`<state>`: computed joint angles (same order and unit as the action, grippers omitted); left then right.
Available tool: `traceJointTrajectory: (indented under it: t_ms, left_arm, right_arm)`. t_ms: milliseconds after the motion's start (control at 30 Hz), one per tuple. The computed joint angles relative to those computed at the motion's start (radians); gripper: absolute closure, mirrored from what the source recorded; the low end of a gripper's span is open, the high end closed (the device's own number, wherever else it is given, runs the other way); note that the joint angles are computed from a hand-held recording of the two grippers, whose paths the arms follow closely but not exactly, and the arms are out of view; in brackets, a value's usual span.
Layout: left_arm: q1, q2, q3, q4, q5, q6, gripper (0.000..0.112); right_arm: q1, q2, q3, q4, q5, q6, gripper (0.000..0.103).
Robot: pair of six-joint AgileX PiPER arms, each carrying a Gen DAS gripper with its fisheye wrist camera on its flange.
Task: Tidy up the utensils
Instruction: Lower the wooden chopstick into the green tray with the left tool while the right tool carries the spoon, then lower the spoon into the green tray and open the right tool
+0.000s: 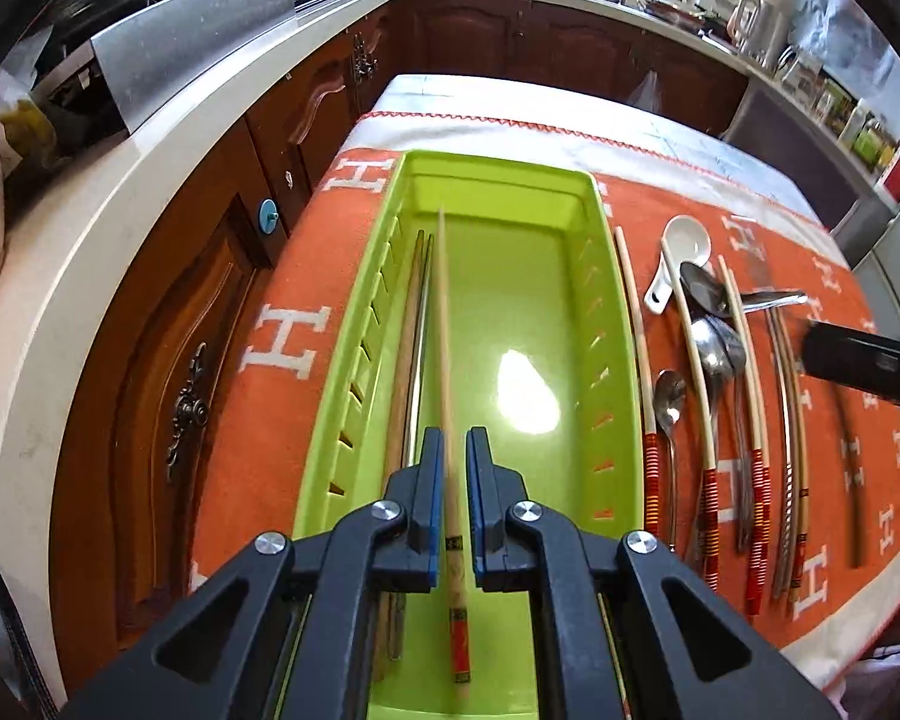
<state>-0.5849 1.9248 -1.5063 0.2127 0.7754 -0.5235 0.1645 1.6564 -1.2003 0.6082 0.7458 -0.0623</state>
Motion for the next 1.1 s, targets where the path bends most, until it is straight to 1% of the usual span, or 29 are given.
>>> traceJointTrajectory:
  t_ms: [67,100,133,267,300,333,367,400,433,500,600,700,867,1067,1100]
  left_arm:
    - [0.005,-0.026,0.031,0.006,-0.028,0.0,0.096]
    - [0.004,-0.035,0.036,0.014,-0.031,-0.007,0.089]
    - [0.004,-0.054,0.056,0.028,-0.047,-0.02,0.086]
    - [0.024,-0.101,0.1,0.021,-0.083,-0.045,0.085]
    - [0.027,-0.108,0.108,0.036,-0.084,-0.062,0.082]
    - [0.024,-0.113,0.109,0.058,-0.076,-0.086,0.074]
    - [0.022,-0.115,0.111,0.081,-0.072,-0.109,0.069]
    - [0.014,-0.117,0.112,0.124,-0.06,-0.155,0.058]
    - [0.01,-0.117,0.107,0.151,-0.05,-0.179,0.053]
    - [0.004,-0.123,0.114,0.189,-0.047,-0.214,0.053]
    - [0.01,-0.129,0.117,0.178,-0.055,-0.208,0.053]
    - [0.016,-0.12,0.1,0.184,-0.048,-0.211,0.053]
    - [0.016,-0.117,0.097,0.174,-0.043,-0.211,0.053]
    - [0.027,-0.106,0.09,0.144,-0.034,-0.202,0.052]
    - [0.028,-0.107,0.092,0.145,-0.034,-0.205,0.052]
  right_arm:
    - [0.045,0.063,-0.063,-0.027,-0.018,0.068,0.097]
    - [0.057,0.097,-0.094,-0.029,-0.023,0.098,0.097]
    - [0.065,0.127,-0.117,-0.014,-0.028,0.109,0.097]
    - [0.103,0.204,-0.189,-0.032,-0.054,0.193,0.097]
    - [0.121,0.224,-0.214,-0.07,-0.061,0.238,0.097]
    - [0.131,0.236,-0.229,-0.097,-0.064,0.264,0.097]
    - [0.141,0.248,-0.244,-0.124,-0.066,0.296,0.097]
    - [0.151,0.266,-0.263,-0.153,-0.065,0.339,0.097]
    - [0.155,0.277,-0.275,-0.172,-0.062,0.366,0.097]
    - [0.168,0.304,-0.305,-0.232,-0.046,0.435,0.097]
    - [0.179,0.318,-0.322,-0.303,-0.037,0.504,0.096]
    - [0.178,0.325,-0.336,-0.306,-0.016,0.499,0.096]
    - [0.165,0.31,-0.309,-0.264,-0.035,0.478,0.096]
    - [0.162,0.329,-0.326,-0.229,-0.011,0.457,0.095]
    - [0.161,0.325,-0.314,-0.208,-0.024,0.439,0.095]
